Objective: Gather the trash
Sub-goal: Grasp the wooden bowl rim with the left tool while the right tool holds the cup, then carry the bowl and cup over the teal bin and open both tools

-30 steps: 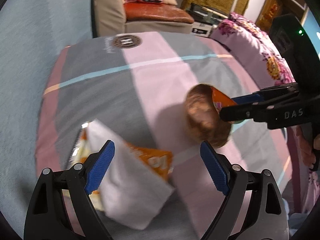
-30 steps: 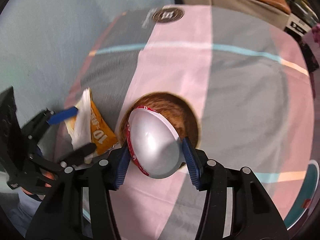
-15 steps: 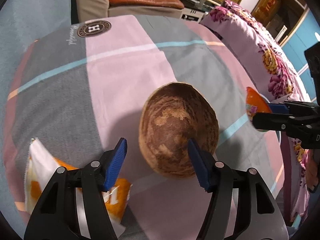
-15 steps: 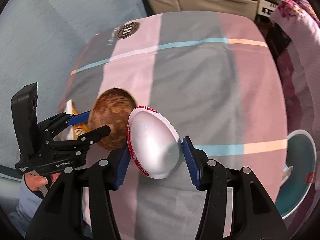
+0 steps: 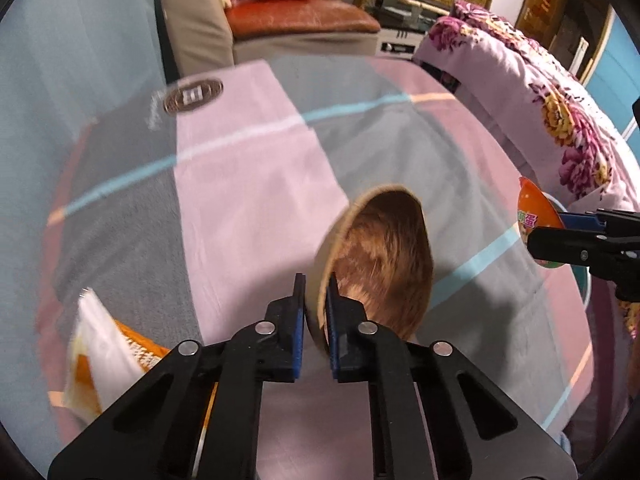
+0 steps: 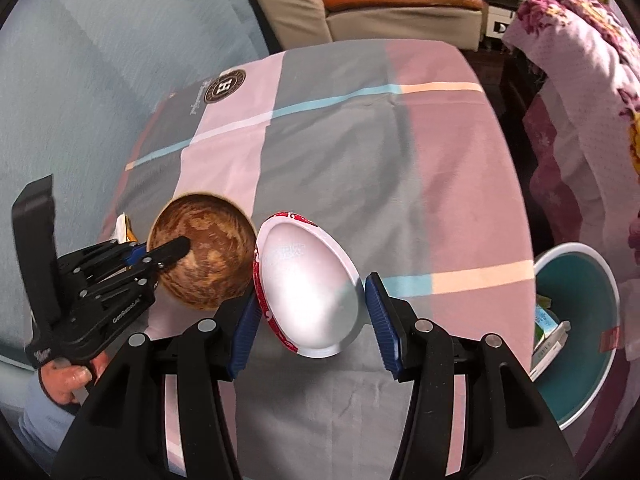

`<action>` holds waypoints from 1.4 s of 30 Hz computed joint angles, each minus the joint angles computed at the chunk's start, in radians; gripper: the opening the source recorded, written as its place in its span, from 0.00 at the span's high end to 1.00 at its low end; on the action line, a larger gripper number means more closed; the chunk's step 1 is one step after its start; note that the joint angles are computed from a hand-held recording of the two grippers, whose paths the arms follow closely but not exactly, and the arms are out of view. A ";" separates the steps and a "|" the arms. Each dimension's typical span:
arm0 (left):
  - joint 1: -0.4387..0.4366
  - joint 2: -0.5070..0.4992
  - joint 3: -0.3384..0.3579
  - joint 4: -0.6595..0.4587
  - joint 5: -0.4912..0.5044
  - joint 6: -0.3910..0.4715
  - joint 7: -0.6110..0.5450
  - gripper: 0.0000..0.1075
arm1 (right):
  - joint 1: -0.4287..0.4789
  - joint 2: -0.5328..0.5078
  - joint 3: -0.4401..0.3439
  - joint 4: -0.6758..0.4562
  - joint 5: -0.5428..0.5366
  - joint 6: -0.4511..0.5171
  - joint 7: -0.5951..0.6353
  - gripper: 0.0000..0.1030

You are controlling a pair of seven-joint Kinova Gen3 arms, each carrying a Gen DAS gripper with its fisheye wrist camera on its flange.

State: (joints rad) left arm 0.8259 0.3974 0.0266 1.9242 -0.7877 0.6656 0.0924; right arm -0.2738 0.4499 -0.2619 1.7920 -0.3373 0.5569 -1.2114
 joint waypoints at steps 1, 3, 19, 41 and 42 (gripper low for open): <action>0.020 0.001 -0.003 -0.011 -0.012 0.023 0.014 0.92 | 0.014 -0.006 -0.006 0.009 -0.010 -0.006 0.010 0.52; 0.049 0.003 0.000 -0.034 -0.033 0.070 0.037 0.92 | 0.035 -0.022 -0.013 0.030 -0.025 -0.020 0.029 0.52; 0.100 0.063 0.068 -0.256 -0.003 0.219 -0.095 0.92 | 0.274 -0.165 -0.046 0.188 -0.321 -0.062 0.360 0.52; 0.165 0.416 0.017 -0.910 0.237 0.286 -0.633 0.92 | 0.528 -0.206 0.206 0.259 -0.646 0.050 0.782 0.52; 0.163 0.439 0.017 -0.951 0.255 0.300 -0.663 0.92 | 0.535 -0.199 0.208 0.254 -0.645 0.055 0.784 0.52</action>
